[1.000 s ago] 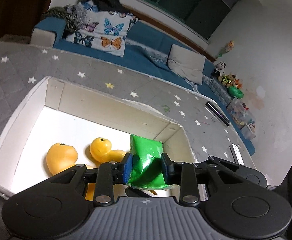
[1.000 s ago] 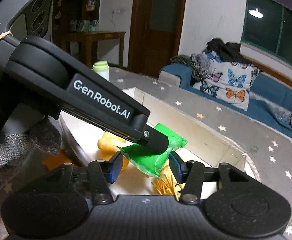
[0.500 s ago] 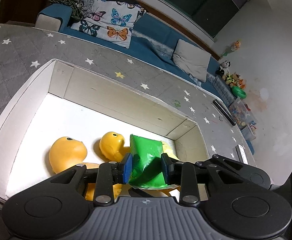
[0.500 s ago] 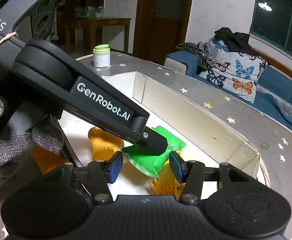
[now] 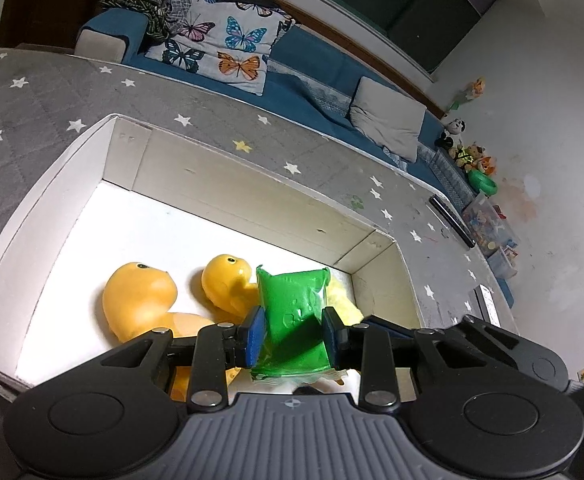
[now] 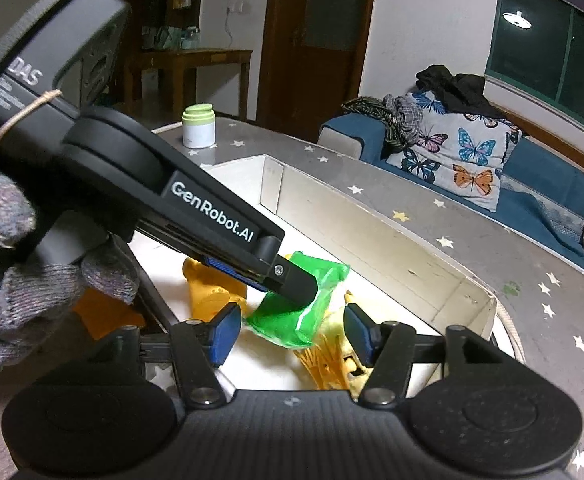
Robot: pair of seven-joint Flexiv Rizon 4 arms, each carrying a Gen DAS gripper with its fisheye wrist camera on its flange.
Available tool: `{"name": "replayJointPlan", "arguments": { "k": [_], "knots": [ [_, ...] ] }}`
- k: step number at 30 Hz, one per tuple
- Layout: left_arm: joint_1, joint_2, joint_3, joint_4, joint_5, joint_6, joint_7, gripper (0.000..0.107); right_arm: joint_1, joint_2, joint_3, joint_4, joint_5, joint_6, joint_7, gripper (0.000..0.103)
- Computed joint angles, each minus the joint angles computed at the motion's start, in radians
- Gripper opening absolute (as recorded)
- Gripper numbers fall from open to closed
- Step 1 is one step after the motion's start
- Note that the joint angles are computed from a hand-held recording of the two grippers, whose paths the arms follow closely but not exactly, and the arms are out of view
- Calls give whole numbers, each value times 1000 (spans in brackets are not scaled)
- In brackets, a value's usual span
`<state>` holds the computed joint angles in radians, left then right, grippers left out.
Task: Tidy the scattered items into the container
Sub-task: 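Carry the green packet with the left tool into the box and open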
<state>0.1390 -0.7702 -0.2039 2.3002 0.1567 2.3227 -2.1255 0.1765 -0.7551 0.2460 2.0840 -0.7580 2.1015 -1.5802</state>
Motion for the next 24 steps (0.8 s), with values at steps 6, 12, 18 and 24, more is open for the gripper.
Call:
{"name": "replayJointPlan", "arguments": {
  "k": [6, 12, 18, 24],
  "knots": [
    [-30, 16, 19, 14, -27, 4, 7, 33, -4, 21, -5, 45, 17, 47, -13, 58],
    [-52, 30, 32, 31, -44, 15, 12, 33, -23, 32, -4, 84, 8, 99, 11, 58],
    [-77, 50, 52, 72, -61, 55, 11, 33, -17, 47, -19, 139, 18, 156, 17, 58],
    [-125, 83, 93, 156, -98, 136, 10, 33, 14, 63, -35, 201, 51, 214, -31, 67]
  ]
}}
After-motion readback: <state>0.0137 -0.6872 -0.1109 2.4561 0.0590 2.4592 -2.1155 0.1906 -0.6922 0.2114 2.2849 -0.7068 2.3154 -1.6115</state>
